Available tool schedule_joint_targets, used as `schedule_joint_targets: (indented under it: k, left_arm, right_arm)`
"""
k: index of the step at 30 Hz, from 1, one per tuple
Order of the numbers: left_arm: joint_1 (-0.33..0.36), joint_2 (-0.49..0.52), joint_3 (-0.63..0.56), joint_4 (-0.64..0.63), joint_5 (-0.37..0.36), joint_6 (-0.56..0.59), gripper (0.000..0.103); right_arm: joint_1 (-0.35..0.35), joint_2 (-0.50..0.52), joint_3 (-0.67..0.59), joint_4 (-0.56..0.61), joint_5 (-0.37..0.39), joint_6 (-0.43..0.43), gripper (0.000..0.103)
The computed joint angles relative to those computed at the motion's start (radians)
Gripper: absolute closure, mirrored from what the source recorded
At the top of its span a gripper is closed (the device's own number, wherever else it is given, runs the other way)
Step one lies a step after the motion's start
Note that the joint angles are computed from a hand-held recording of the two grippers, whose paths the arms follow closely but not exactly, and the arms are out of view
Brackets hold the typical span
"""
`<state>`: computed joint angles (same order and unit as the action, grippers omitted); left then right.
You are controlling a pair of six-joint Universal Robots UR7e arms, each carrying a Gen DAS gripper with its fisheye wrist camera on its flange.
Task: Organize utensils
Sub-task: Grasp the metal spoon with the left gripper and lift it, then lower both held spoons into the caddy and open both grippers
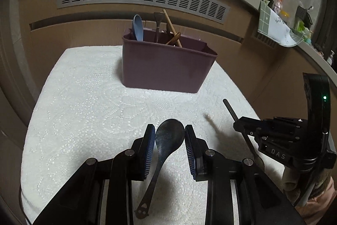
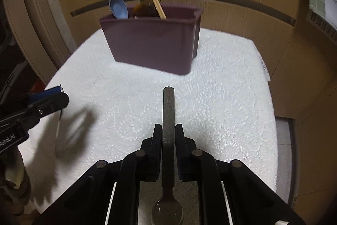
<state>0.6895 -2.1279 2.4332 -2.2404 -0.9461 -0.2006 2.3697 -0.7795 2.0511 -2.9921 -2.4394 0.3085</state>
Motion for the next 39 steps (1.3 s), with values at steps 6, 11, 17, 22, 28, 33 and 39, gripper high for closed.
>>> schedule_joint_targets:
  k: [6, 11, 17, 22, 28, 33, 39]
  left_arm:
    - [-0.074, -0.060, -0.003, 0.063, 0.049, -0.035, 0.073]
    - [-0.121, -0.089, -0.011, 0.109, 0.079, -0.059, 0.073]
    - [-0.117, -0.070, -0.037, 0.089, 0.073, -0.046, 0.073]
    - [-0.110, -0.010, -0.099, 0.024, 0.057, -0.005, 0.073]
    - [-0.123, 0.114, -0.222, -0.162, 0.053, 0.142, 0.073]
    - [-0.058, 0.250, -0.338, -0.320, -0.057, 0.282, 0.073]
    - [0.056, 0.386, -0.432, -0.400, -0.163, 0.349, 0.073]
  right_arm:
    - [0.044, -0.015, -0.007, -0.016, -0.020, -0.014, 0.091]
    - [0.056, -0.019, -0.013, -0.026, -0.032, -0.017, 0.091]
    - [0.067, -0.021, -0.020, -0.072, -0.039, -0.044, 0.091]
    - [0.082, -0.017, -0.067, -0.160, -0.055, -0.151, 0.091]
    - [0.114, 0.019, -0.251, -0.381, -0.083, -0.492, 0.091]
    - [0.098, 0.098, -0.418, -0.615, -0.025, -0.761, 0.091]
    - [0.035, 0.124, -0.469, -0.622, 0.073, -0.771, 0.091]
